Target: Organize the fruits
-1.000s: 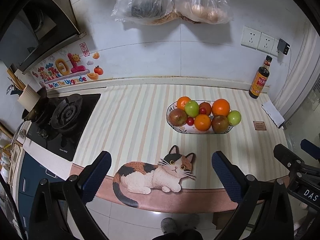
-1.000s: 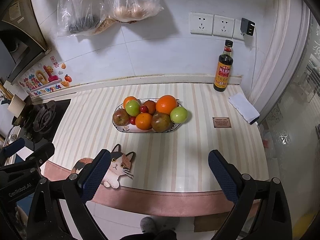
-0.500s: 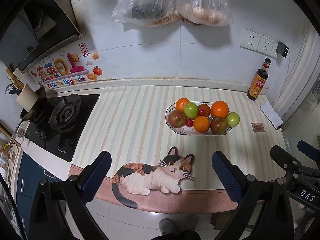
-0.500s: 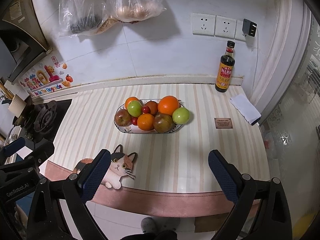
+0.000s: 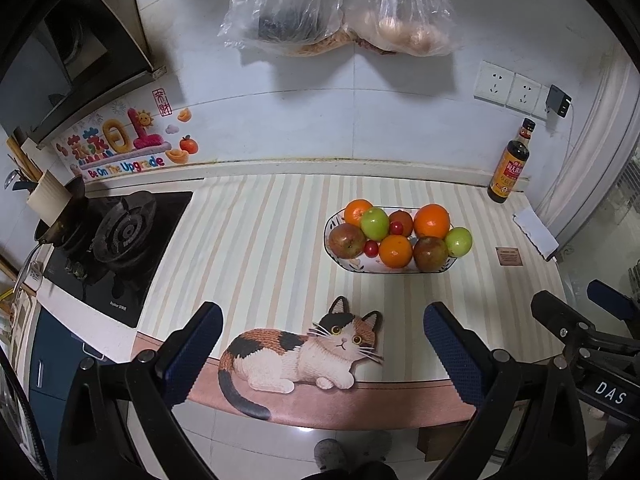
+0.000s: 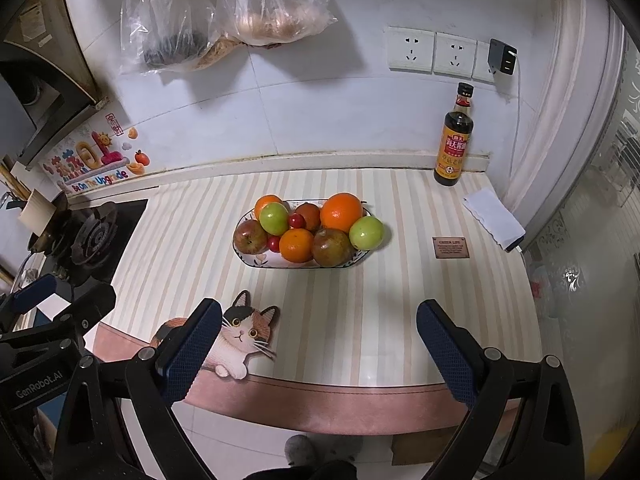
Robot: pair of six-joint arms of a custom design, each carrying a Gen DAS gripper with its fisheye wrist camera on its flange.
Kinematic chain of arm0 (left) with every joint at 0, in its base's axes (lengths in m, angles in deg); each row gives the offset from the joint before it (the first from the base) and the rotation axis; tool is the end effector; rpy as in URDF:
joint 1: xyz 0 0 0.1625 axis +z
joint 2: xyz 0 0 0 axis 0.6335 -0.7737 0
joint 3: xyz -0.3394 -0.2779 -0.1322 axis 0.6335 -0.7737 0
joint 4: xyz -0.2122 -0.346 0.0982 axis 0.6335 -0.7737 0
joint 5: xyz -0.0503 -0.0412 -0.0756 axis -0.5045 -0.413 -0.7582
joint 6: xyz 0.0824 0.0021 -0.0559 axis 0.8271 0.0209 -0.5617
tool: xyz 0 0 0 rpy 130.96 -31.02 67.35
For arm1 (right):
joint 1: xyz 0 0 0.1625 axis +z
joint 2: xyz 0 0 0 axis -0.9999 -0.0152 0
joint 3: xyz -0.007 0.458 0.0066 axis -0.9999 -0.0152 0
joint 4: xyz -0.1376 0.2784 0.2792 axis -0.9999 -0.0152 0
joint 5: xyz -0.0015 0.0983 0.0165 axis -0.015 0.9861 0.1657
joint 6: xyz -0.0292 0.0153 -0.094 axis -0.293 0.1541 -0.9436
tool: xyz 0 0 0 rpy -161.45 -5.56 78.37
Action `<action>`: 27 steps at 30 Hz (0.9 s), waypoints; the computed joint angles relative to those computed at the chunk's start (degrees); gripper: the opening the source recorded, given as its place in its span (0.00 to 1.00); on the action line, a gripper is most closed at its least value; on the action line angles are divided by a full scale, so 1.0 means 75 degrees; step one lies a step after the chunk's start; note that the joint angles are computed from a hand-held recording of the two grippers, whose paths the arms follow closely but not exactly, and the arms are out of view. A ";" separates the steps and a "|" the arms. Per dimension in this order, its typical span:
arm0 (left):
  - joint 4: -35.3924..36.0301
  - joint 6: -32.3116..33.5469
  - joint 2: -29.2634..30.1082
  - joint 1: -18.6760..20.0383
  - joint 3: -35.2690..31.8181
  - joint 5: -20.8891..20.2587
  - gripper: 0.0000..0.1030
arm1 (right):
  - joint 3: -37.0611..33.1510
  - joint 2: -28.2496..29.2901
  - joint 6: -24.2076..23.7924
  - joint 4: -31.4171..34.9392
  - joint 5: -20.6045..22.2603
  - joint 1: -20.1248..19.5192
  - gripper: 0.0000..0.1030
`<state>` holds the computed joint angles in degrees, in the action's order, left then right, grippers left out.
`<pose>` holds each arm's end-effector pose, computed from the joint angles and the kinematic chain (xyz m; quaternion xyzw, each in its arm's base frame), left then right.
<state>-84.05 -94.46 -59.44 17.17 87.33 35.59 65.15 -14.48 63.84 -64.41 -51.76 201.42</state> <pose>-0.2688 -0.8120 0.3523 -0.0240 0.8369 -0.3381 0.4297 0.4347 -0.8587 0.2077 0.2268 -0.9085 0.2153 0.2771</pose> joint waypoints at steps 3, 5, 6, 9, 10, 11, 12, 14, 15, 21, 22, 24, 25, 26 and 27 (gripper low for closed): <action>-0.0074 0.0049 -0.0003 -0.0006 0.0018 -0.0005 1.00 | -0.0005 -0.0003 0.0029 0.0029 0.0018 0.0000 0.97; -0.0132 0.0078 -0.0007 -0.0013 0.0041 0.0031 1.00 | -0.0004 -0.0001 0.0010 0.0012 0.0005 0.0000 0.97; -0.0147 0.0079 -0.0011 -0.0017 0.0050 0.0025 1.00 | -0.0003 -0.0003 0.0023 0.0019 0.0012 -0.0001 0.97; -0.0147 0.0074 -0.0023 -0.0022 0.0068 0.0033 1.00 | -0.0001 -0.0002 0.0033 0.0002 0.0007 0.0002 0.97; -0.0150 0.0074 -0.0028 -0.0023 0.0069 0.0021 1.00 | 0.0034 -0.0022 0.0041 -0.0023 0.0017 0.0003 0.97; -0.0150 0.0074 -0.0028 -0.0023 0.0069 0.0021 1.00 | 0.0043 -0.0026 0.0033 -0.0045 0.0010 0.0007 0.97; -0.0143 0.0073 -0.0030 -0.0024 0.0070 0.0018 1.00 | 0.0075 -0.0044 0.0032 -0.0068 0.0005 0.0010 0.97; -0.0182 0.0100 -0.0025 -0.0030 0.0078 0.0031 1.00 | 0.0225 -0.0131 0.0033 -0.0159 0.0015 0.0011 0.97; -0.0168 0.0090 -0.0035 -0.0024 0.0079 0.0015 1.00 | 0.0265 -0.0151 0.0020 -0.0205 0.0005 0.0015 0.97; -0.0189 0.0108 -0.0034 -0.0042 0.0085 0.0031 1.00 | 0.0367 -0.0232 0.0050 -0.0242 0.0023 0.0004 0.97; -0.0176 0.0089 -0.0036 -0.0042 0.0086 0.0026 1.00 | 0.0403 -0.0255 0.0045 -0.0267 0.0016 0.0003 0.97; -0.0178 0.0091 -0.0038 -0.0046 0.0092 0.0026 1.00 | 0.0466 -0.0292 0.0048 -0.0292 0.0011 0.0004 0.97; -0.0182 0.0094 -0.0041 -0.0045 0.0096 0.0030 1.00 | 0.0432 -0.0275 0.0054 -0.0265 0.0020 0.0003 0.97; -0.0182 0.0094 -0.0041 -0.0045 0.0096 0.0030 1.00 | 0.0439 -0.0281 0.0052 -0.0262 0.0014 0.0005 0.97; -0.0209 0.0114 -0.0040 -0.0044 0.0100 0.0025 1.00 | 0.0461 -0.0292 0.0051 -0.0282 0.0005 0.0006 0.97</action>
